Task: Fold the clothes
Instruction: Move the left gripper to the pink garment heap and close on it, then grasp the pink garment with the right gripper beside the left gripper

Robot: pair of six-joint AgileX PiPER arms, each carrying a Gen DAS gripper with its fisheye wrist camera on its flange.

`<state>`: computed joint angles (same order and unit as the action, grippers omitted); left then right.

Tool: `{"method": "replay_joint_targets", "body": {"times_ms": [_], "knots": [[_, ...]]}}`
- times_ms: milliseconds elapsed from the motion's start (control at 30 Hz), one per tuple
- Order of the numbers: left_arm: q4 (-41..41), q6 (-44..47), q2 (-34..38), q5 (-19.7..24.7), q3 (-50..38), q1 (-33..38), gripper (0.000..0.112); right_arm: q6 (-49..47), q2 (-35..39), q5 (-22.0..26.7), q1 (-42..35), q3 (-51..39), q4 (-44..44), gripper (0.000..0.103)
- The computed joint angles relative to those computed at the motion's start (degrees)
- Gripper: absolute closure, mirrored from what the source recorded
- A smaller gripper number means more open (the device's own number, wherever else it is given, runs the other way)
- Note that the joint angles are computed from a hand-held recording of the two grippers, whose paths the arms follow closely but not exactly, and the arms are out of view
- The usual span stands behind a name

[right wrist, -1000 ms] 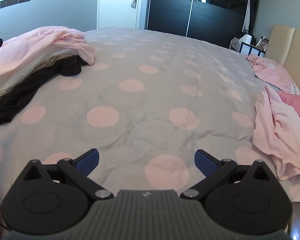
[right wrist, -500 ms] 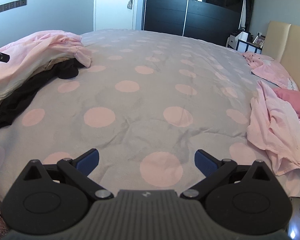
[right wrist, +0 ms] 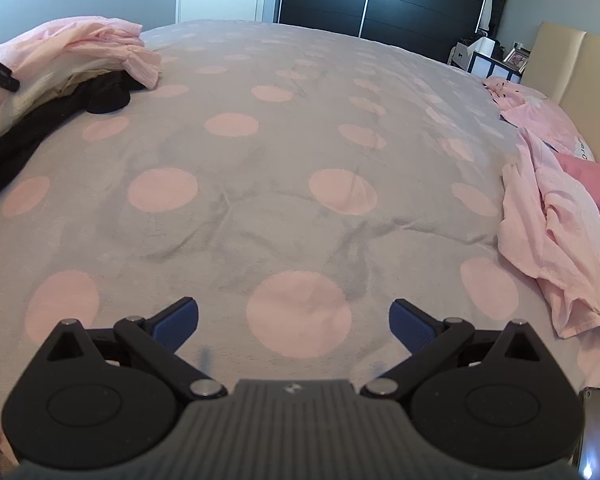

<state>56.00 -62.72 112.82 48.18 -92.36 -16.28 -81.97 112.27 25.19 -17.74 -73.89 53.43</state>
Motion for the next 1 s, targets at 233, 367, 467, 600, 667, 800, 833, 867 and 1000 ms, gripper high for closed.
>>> {"method": "replay_joint_targets", "body": {"times_ms": [233,367,467,600,667,800,833,867,1000], "knots": [[-4.94,7.78,-4.12,-1.93,-0.81,-5.78,0.112,-1.12,0.54,1.21,-0.06,-0.2,0.2,0.001],[-10.17,13.26,-6.31,-3.36,-1.19,-10.82,0.112,-2.05,-0.28,2.02,-1.01,0.06,2.69,0.001],[-17.18,18.71,-8.48,-7.7,-0.95,-14.24,0.112,-1.59,-1.28,2.79,-1.7,0.18,3.92,0.001],[-21.9,23.81,-7.68,-6.34,-6.07,-21.01,0.112,-4.09,-3.22,3.57,-2.64,1.18,7.28,0.001],[-21.14,23.88,-6.8,-3.34,-8.57,-23.39,0.112,-5.54,-4.14,4.27,-3.27,1.69,8.95,0.001],[-17.71,20.58,-7.2,2.71,-9.41,-25.5,0.112,-3.28,-4.71,8.14,-4.53,0.37,8.24,0.001],[-16.77,19.36,-7.85,4.19,-8.75,-25.64,0.112,-2.53,-4.59,9.16,-4.65,-0.33,7.86,0.001],[-15.25,17.95,-9.49,5.49,-6.6,-25.58,0.112,-1.69,-4.38,10.18,-4.65,-1.28,7.29,0.001],[-10.21,13.32,-15.63,11.1,1.17,-25.06,0.089,0.48,-3.18,14.68,-3.71,-5.75,6.04,0.001]]}}
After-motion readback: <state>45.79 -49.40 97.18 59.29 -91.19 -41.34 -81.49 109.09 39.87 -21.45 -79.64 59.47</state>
